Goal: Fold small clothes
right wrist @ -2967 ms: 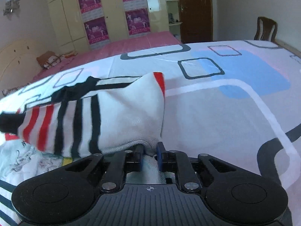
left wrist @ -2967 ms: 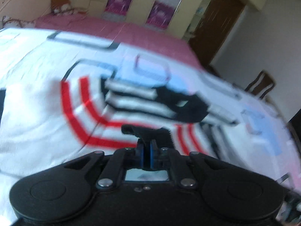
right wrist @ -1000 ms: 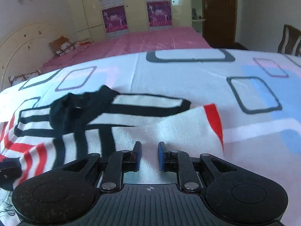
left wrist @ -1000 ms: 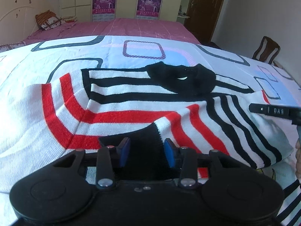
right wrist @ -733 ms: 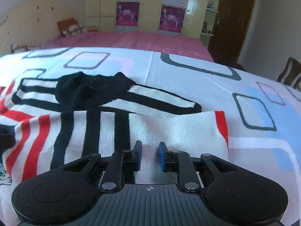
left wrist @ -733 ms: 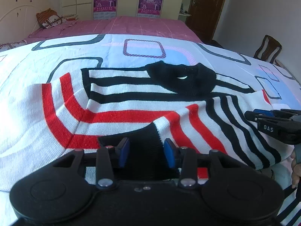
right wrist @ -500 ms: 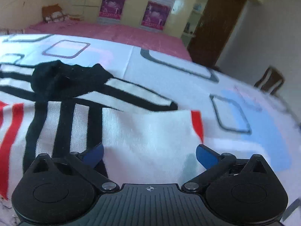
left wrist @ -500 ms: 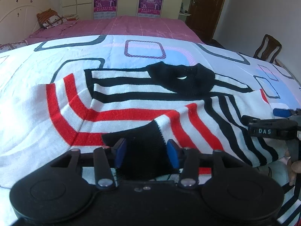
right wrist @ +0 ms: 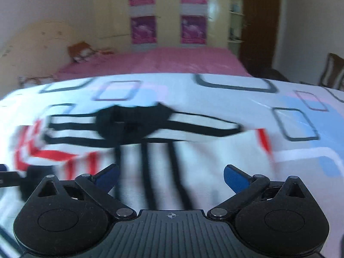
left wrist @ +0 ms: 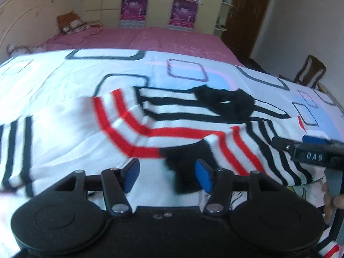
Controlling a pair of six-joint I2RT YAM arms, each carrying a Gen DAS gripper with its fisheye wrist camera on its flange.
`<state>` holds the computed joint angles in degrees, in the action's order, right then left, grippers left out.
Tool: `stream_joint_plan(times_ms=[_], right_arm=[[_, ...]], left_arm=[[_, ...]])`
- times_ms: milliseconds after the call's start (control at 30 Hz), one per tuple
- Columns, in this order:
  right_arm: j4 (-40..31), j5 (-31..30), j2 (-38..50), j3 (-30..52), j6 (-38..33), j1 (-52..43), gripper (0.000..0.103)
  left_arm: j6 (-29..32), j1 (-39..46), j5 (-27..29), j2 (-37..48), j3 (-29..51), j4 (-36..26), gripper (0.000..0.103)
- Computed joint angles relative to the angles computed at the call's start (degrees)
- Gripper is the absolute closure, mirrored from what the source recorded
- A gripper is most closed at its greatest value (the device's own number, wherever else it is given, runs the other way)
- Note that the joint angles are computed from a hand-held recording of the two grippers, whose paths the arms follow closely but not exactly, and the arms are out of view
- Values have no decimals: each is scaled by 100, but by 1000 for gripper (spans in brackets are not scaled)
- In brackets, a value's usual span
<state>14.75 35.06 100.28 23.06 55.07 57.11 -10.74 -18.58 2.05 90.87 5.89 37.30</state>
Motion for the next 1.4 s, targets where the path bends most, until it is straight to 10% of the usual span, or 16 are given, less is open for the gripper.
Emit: stream_joint_plan(times_ms=[100, 300, 533, 900, 1133, 1400], right_arm=[[-40, -140, 250, 355, 218, 274, 38], [-352, -170, 657, 1052, 392, 676, 39], [-485, -199, 1237, 1788, 428, 808, 39], [-1203, -108, 1934, 2644, 317, 778, 38], [-1164, -297, 2090, 2685, 394, 723, 38], [-1186, -331, 1905, 2494, 570, 677, 38]], left_arm=[[437, 1070, 586, -535, -325, -303, 46], [2219, 4558, 2195, -1156, -271, -1709, 41], [3297, 7495, 2904, 433, 1047, -2380, 41], [1639, 7546, 3425, 2357, 2665, -1724, 42], [1085, 7458, 3353, 3004, 2807, -708, 92], [1399, 7178, 4032, 1536, 1808, -476, 97]])
